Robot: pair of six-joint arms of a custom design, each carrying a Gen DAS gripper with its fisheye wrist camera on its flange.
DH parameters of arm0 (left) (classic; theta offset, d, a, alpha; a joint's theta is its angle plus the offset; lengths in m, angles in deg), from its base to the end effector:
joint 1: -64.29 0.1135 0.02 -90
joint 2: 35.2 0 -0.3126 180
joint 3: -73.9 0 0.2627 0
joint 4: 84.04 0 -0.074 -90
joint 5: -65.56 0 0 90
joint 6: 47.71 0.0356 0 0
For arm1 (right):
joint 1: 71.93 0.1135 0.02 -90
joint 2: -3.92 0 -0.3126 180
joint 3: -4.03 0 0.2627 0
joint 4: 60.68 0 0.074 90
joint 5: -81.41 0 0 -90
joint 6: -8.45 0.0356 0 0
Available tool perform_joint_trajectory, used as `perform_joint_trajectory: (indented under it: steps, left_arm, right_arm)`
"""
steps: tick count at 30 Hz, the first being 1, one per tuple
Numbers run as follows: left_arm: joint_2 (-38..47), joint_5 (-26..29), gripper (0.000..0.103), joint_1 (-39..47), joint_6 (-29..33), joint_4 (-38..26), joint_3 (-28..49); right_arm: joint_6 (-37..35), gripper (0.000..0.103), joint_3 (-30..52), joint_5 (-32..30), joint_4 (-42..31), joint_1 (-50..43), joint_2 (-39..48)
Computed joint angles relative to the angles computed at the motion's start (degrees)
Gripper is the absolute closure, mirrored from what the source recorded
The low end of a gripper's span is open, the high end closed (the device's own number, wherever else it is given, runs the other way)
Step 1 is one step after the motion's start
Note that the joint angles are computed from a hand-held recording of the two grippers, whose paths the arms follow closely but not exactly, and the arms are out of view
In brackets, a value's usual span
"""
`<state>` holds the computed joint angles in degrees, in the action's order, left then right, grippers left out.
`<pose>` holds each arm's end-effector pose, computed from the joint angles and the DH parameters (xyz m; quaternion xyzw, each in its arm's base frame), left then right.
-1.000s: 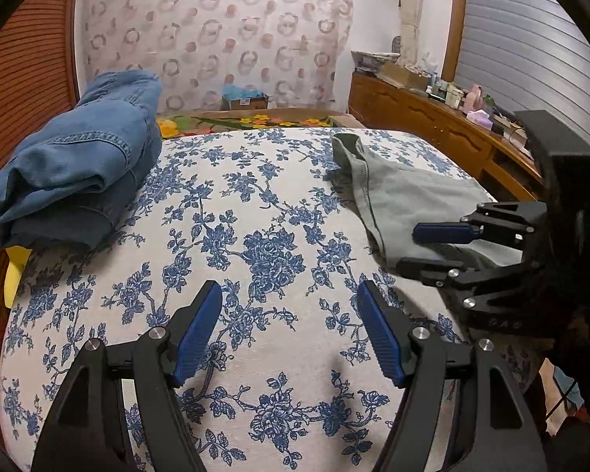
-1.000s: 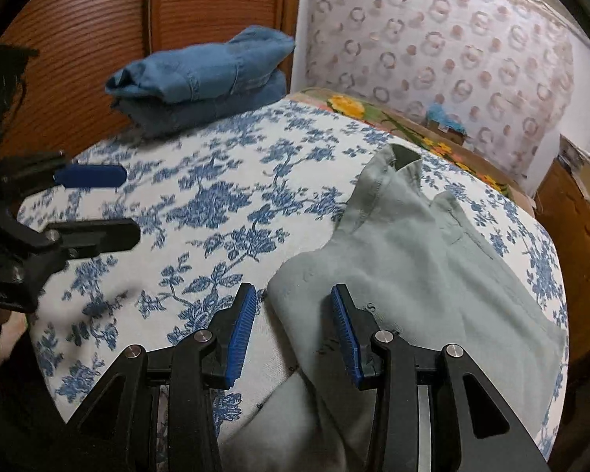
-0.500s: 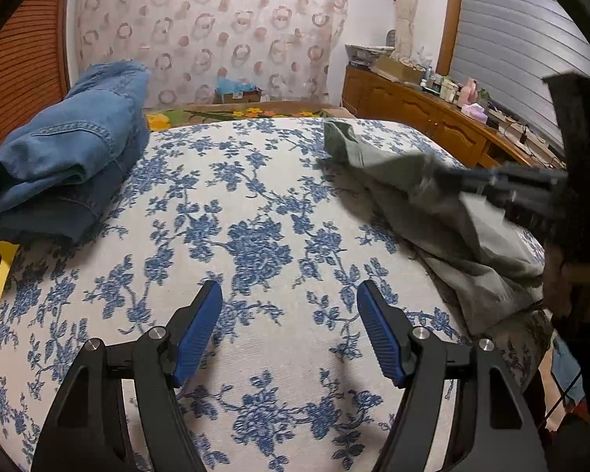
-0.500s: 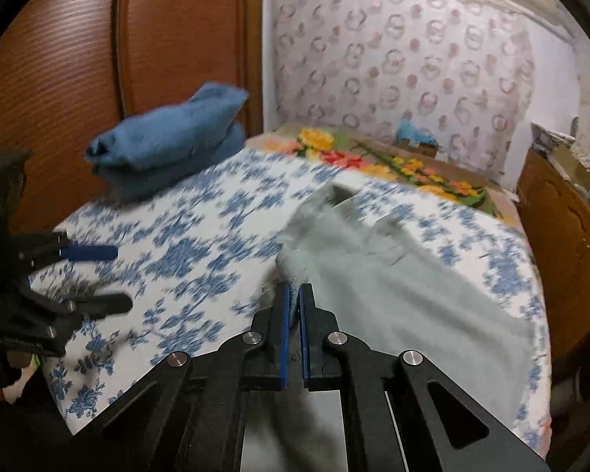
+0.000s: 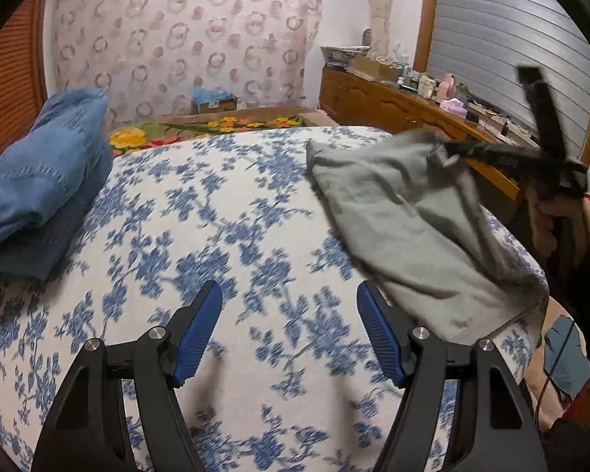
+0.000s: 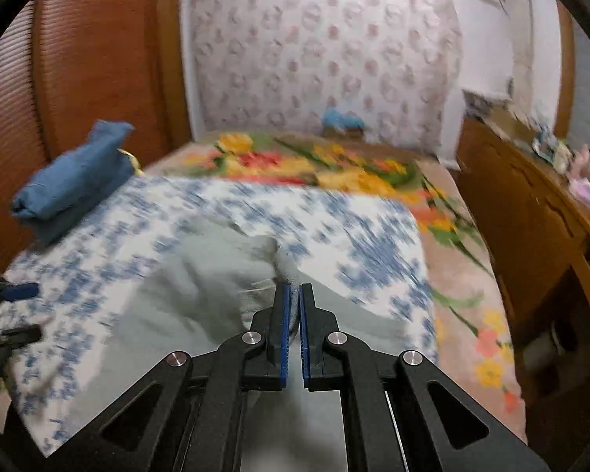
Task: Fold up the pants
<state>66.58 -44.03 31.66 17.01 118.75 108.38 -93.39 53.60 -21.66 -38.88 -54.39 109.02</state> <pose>0.2270 -0.1312 0.1018 -0.0074 0.9111 -0.0472 0.4093 0.3222 0.1103 0.1384 -0.2741 0.8339 0.1235 0.4629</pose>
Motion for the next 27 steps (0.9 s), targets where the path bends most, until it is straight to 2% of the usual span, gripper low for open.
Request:
perform_joint_trajectory:
  steps: [1, 3, 5, 9, 16, 24, 25, 26, 27]
  left_arm:
    - [0.0, 0.0, 0.031, -0.3, 0.3, -0.4, 0.6]
    - [0.3, 0.2, 0.031, -0.7, 0.7, -0.8, 1.5]
    - [1.5, 0.6, 0.031, -0.9, 1.7, -1.1, 3.1]
    - [4.2, 1.6, 0.031, -1.0, 2.7, -3.6, 7.0]
    - [8.3, 3.5, 0.031, -2.2, 2.9, -5.9, 11.5]
    - [11.9, 4.1, 0.031, -3.1, 3.8, -8.8, 15.5]
    - [12.1, 4.5, 0.031, -2.9, 3.8, -9.0, 15.8]
    - [12.2, 4.7, 0.031, -2.8, 3.7, -9.0, 15.8]
    - [12.1, 5.0, 0.031, -2.7, 3.6, -9.0, 15.7]
  right_arm:
    - [0.1, 0.098, 0.7, 2.5, -0.8, 0.1, 0.9]
    - [-0.3, 0.091, -0.4, 6.0, 1.9, 0.6, 1.3]
    - [0.5, 0.081, -1.0, 4.9, 2.6, 0.4, 1.3]
    - [1.4, 0.077, -1.3, 3.5, 5.3, 0.5, 3.1]
    - [-2.8, 0.077, 1.9, -1.0, 2.6, -1.5, 6.2]
    - [-4.6, 0.077, 7.1, -0.2, -3.5, -1.0, 8.3]
    - [-5.2, 0.083, 7.7, -0.2, -4.6, -1.3, 8.4]
    - [-5.4, 0.095, 8.4, 0.1, -5.0, -1.1, 9.0]
    - [-5.9, 0.096, 8.8, -0.2, -5.4, -1.4, 9.1]
